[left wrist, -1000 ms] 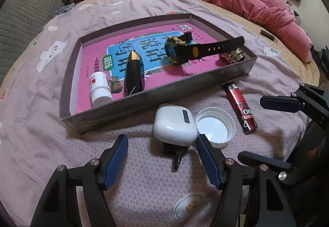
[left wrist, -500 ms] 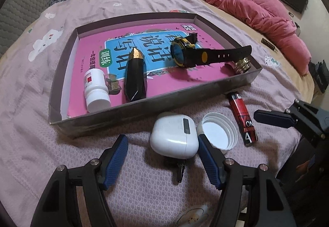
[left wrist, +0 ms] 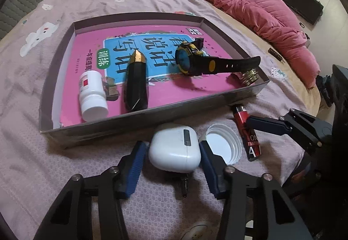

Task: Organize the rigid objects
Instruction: 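Grasp the white earbuds case with the left gripper while the right grasps the white bottle cap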

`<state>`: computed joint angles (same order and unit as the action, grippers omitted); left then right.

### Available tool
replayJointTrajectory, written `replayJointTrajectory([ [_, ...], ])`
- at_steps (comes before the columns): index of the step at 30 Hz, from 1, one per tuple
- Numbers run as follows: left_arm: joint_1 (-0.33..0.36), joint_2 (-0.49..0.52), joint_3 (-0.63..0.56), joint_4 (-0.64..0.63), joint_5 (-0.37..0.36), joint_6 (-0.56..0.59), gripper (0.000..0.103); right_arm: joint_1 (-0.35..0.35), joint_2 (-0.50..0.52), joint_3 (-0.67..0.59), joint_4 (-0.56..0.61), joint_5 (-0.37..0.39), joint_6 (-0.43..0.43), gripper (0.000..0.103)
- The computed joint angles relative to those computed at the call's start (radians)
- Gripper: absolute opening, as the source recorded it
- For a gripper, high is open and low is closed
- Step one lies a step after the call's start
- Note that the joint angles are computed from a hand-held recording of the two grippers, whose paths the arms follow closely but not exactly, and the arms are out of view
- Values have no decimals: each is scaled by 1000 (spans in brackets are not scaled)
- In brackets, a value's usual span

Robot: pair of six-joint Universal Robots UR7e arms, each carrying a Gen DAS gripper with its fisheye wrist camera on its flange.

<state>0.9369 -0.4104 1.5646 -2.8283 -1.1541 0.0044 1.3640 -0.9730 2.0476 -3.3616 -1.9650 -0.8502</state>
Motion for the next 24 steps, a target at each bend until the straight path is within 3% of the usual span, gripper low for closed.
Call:
replayJointTrajectory([
  [8,8,14,-25,18,-16,8,50,0,17,-25,17,6,-12,75],
  [17,-5,38,-52,35,29,74,50,5,51,-42,22,-9,-80,74],
  [24,-2,42,-71,67,20,92,45,-16,31,-54,75,43,-43,58],
])
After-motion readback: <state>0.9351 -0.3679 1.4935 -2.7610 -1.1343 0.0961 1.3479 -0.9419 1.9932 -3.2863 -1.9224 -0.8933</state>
